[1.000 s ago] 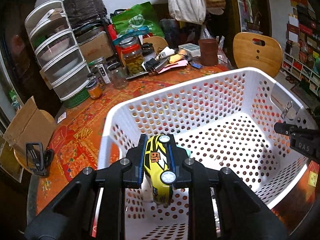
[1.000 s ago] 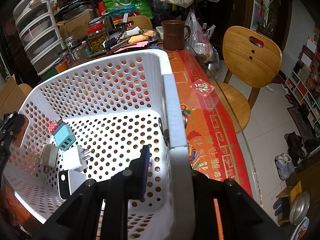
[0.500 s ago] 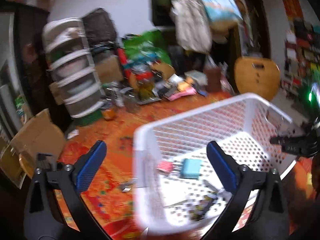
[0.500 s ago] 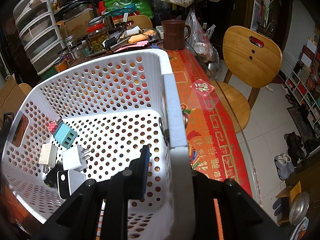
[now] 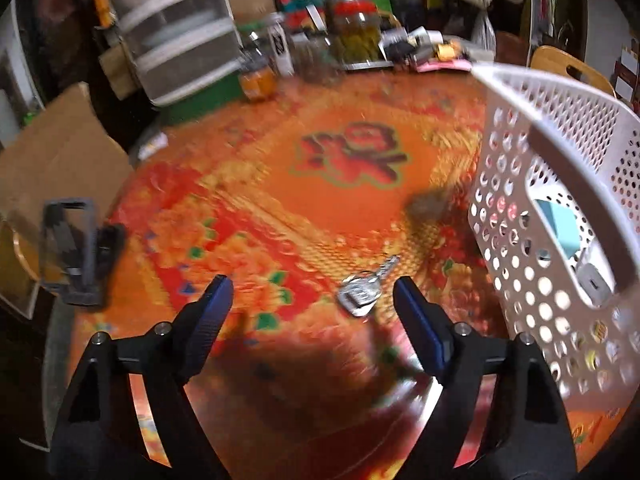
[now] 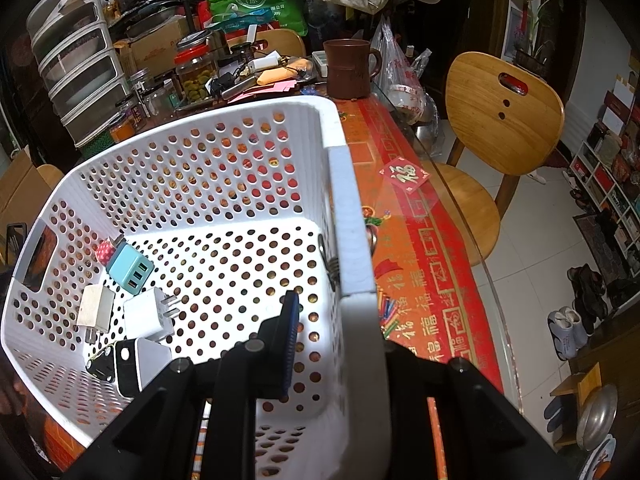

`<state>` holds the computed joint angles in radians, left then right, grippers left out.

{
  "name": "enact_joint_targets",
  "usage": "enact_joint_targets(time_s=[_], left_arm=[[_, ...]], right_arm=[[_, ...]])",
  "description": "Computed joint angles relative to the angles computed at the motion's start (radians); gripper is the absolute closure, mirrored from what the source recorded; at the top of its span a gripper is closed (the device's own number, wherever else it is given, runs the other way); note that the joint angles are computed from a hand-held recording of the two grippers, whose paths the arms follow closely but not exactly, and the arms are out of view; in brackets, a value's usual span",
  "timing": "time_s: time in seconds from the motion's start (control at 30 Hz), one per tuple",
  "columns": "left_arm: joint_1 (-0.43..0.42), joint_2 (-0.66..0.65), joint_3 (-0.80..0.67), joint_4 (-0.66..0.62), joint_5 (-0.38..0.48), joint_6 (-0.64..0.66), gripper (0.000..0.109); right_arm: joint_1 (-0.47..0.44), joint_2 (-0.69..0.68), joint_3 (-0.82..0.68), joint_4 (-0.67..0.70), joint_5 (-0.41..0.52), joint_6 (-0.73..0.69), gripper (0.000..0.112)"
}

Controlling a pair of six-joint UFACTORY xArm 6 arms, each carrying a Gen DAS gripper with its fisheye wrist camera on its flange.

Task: Organize rigid objects
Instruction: 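Move the left tool to the keys and grasp them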

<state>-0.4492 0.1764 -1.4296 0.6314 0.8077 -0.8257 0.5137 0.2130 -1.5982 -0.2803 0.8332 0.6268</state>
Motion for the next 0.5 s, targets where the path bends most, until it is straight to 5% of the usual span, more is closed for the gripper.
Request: enact_joint_targets(time_s=[0.13,0.23,0.37,0.5], left_arm=[[-0.012,0.098,-0.083,-0.019,0.015,0.007,0.040],[-0.009,0.130,-0.111,-0.044,0.038,-0.002,0.058],[-0.001,0.129,-0.110,-0.090,0.030,0.012,0.103],[-0.002,0.108,-0.091,-0.090,0.027,0.005,0.106]], right_arm=[[0.000,-0.002,0.000,0.001,0.003,-0.005,0.092],[0.000,-0.003,0.001,0.001,0.002,-0.003,0.092],[0.001,0.001,-0.004,0.000,0.004,-0.003,0.092],[0.001,0.001,-0.005,0.000,0.005,-0.002,0.092]])
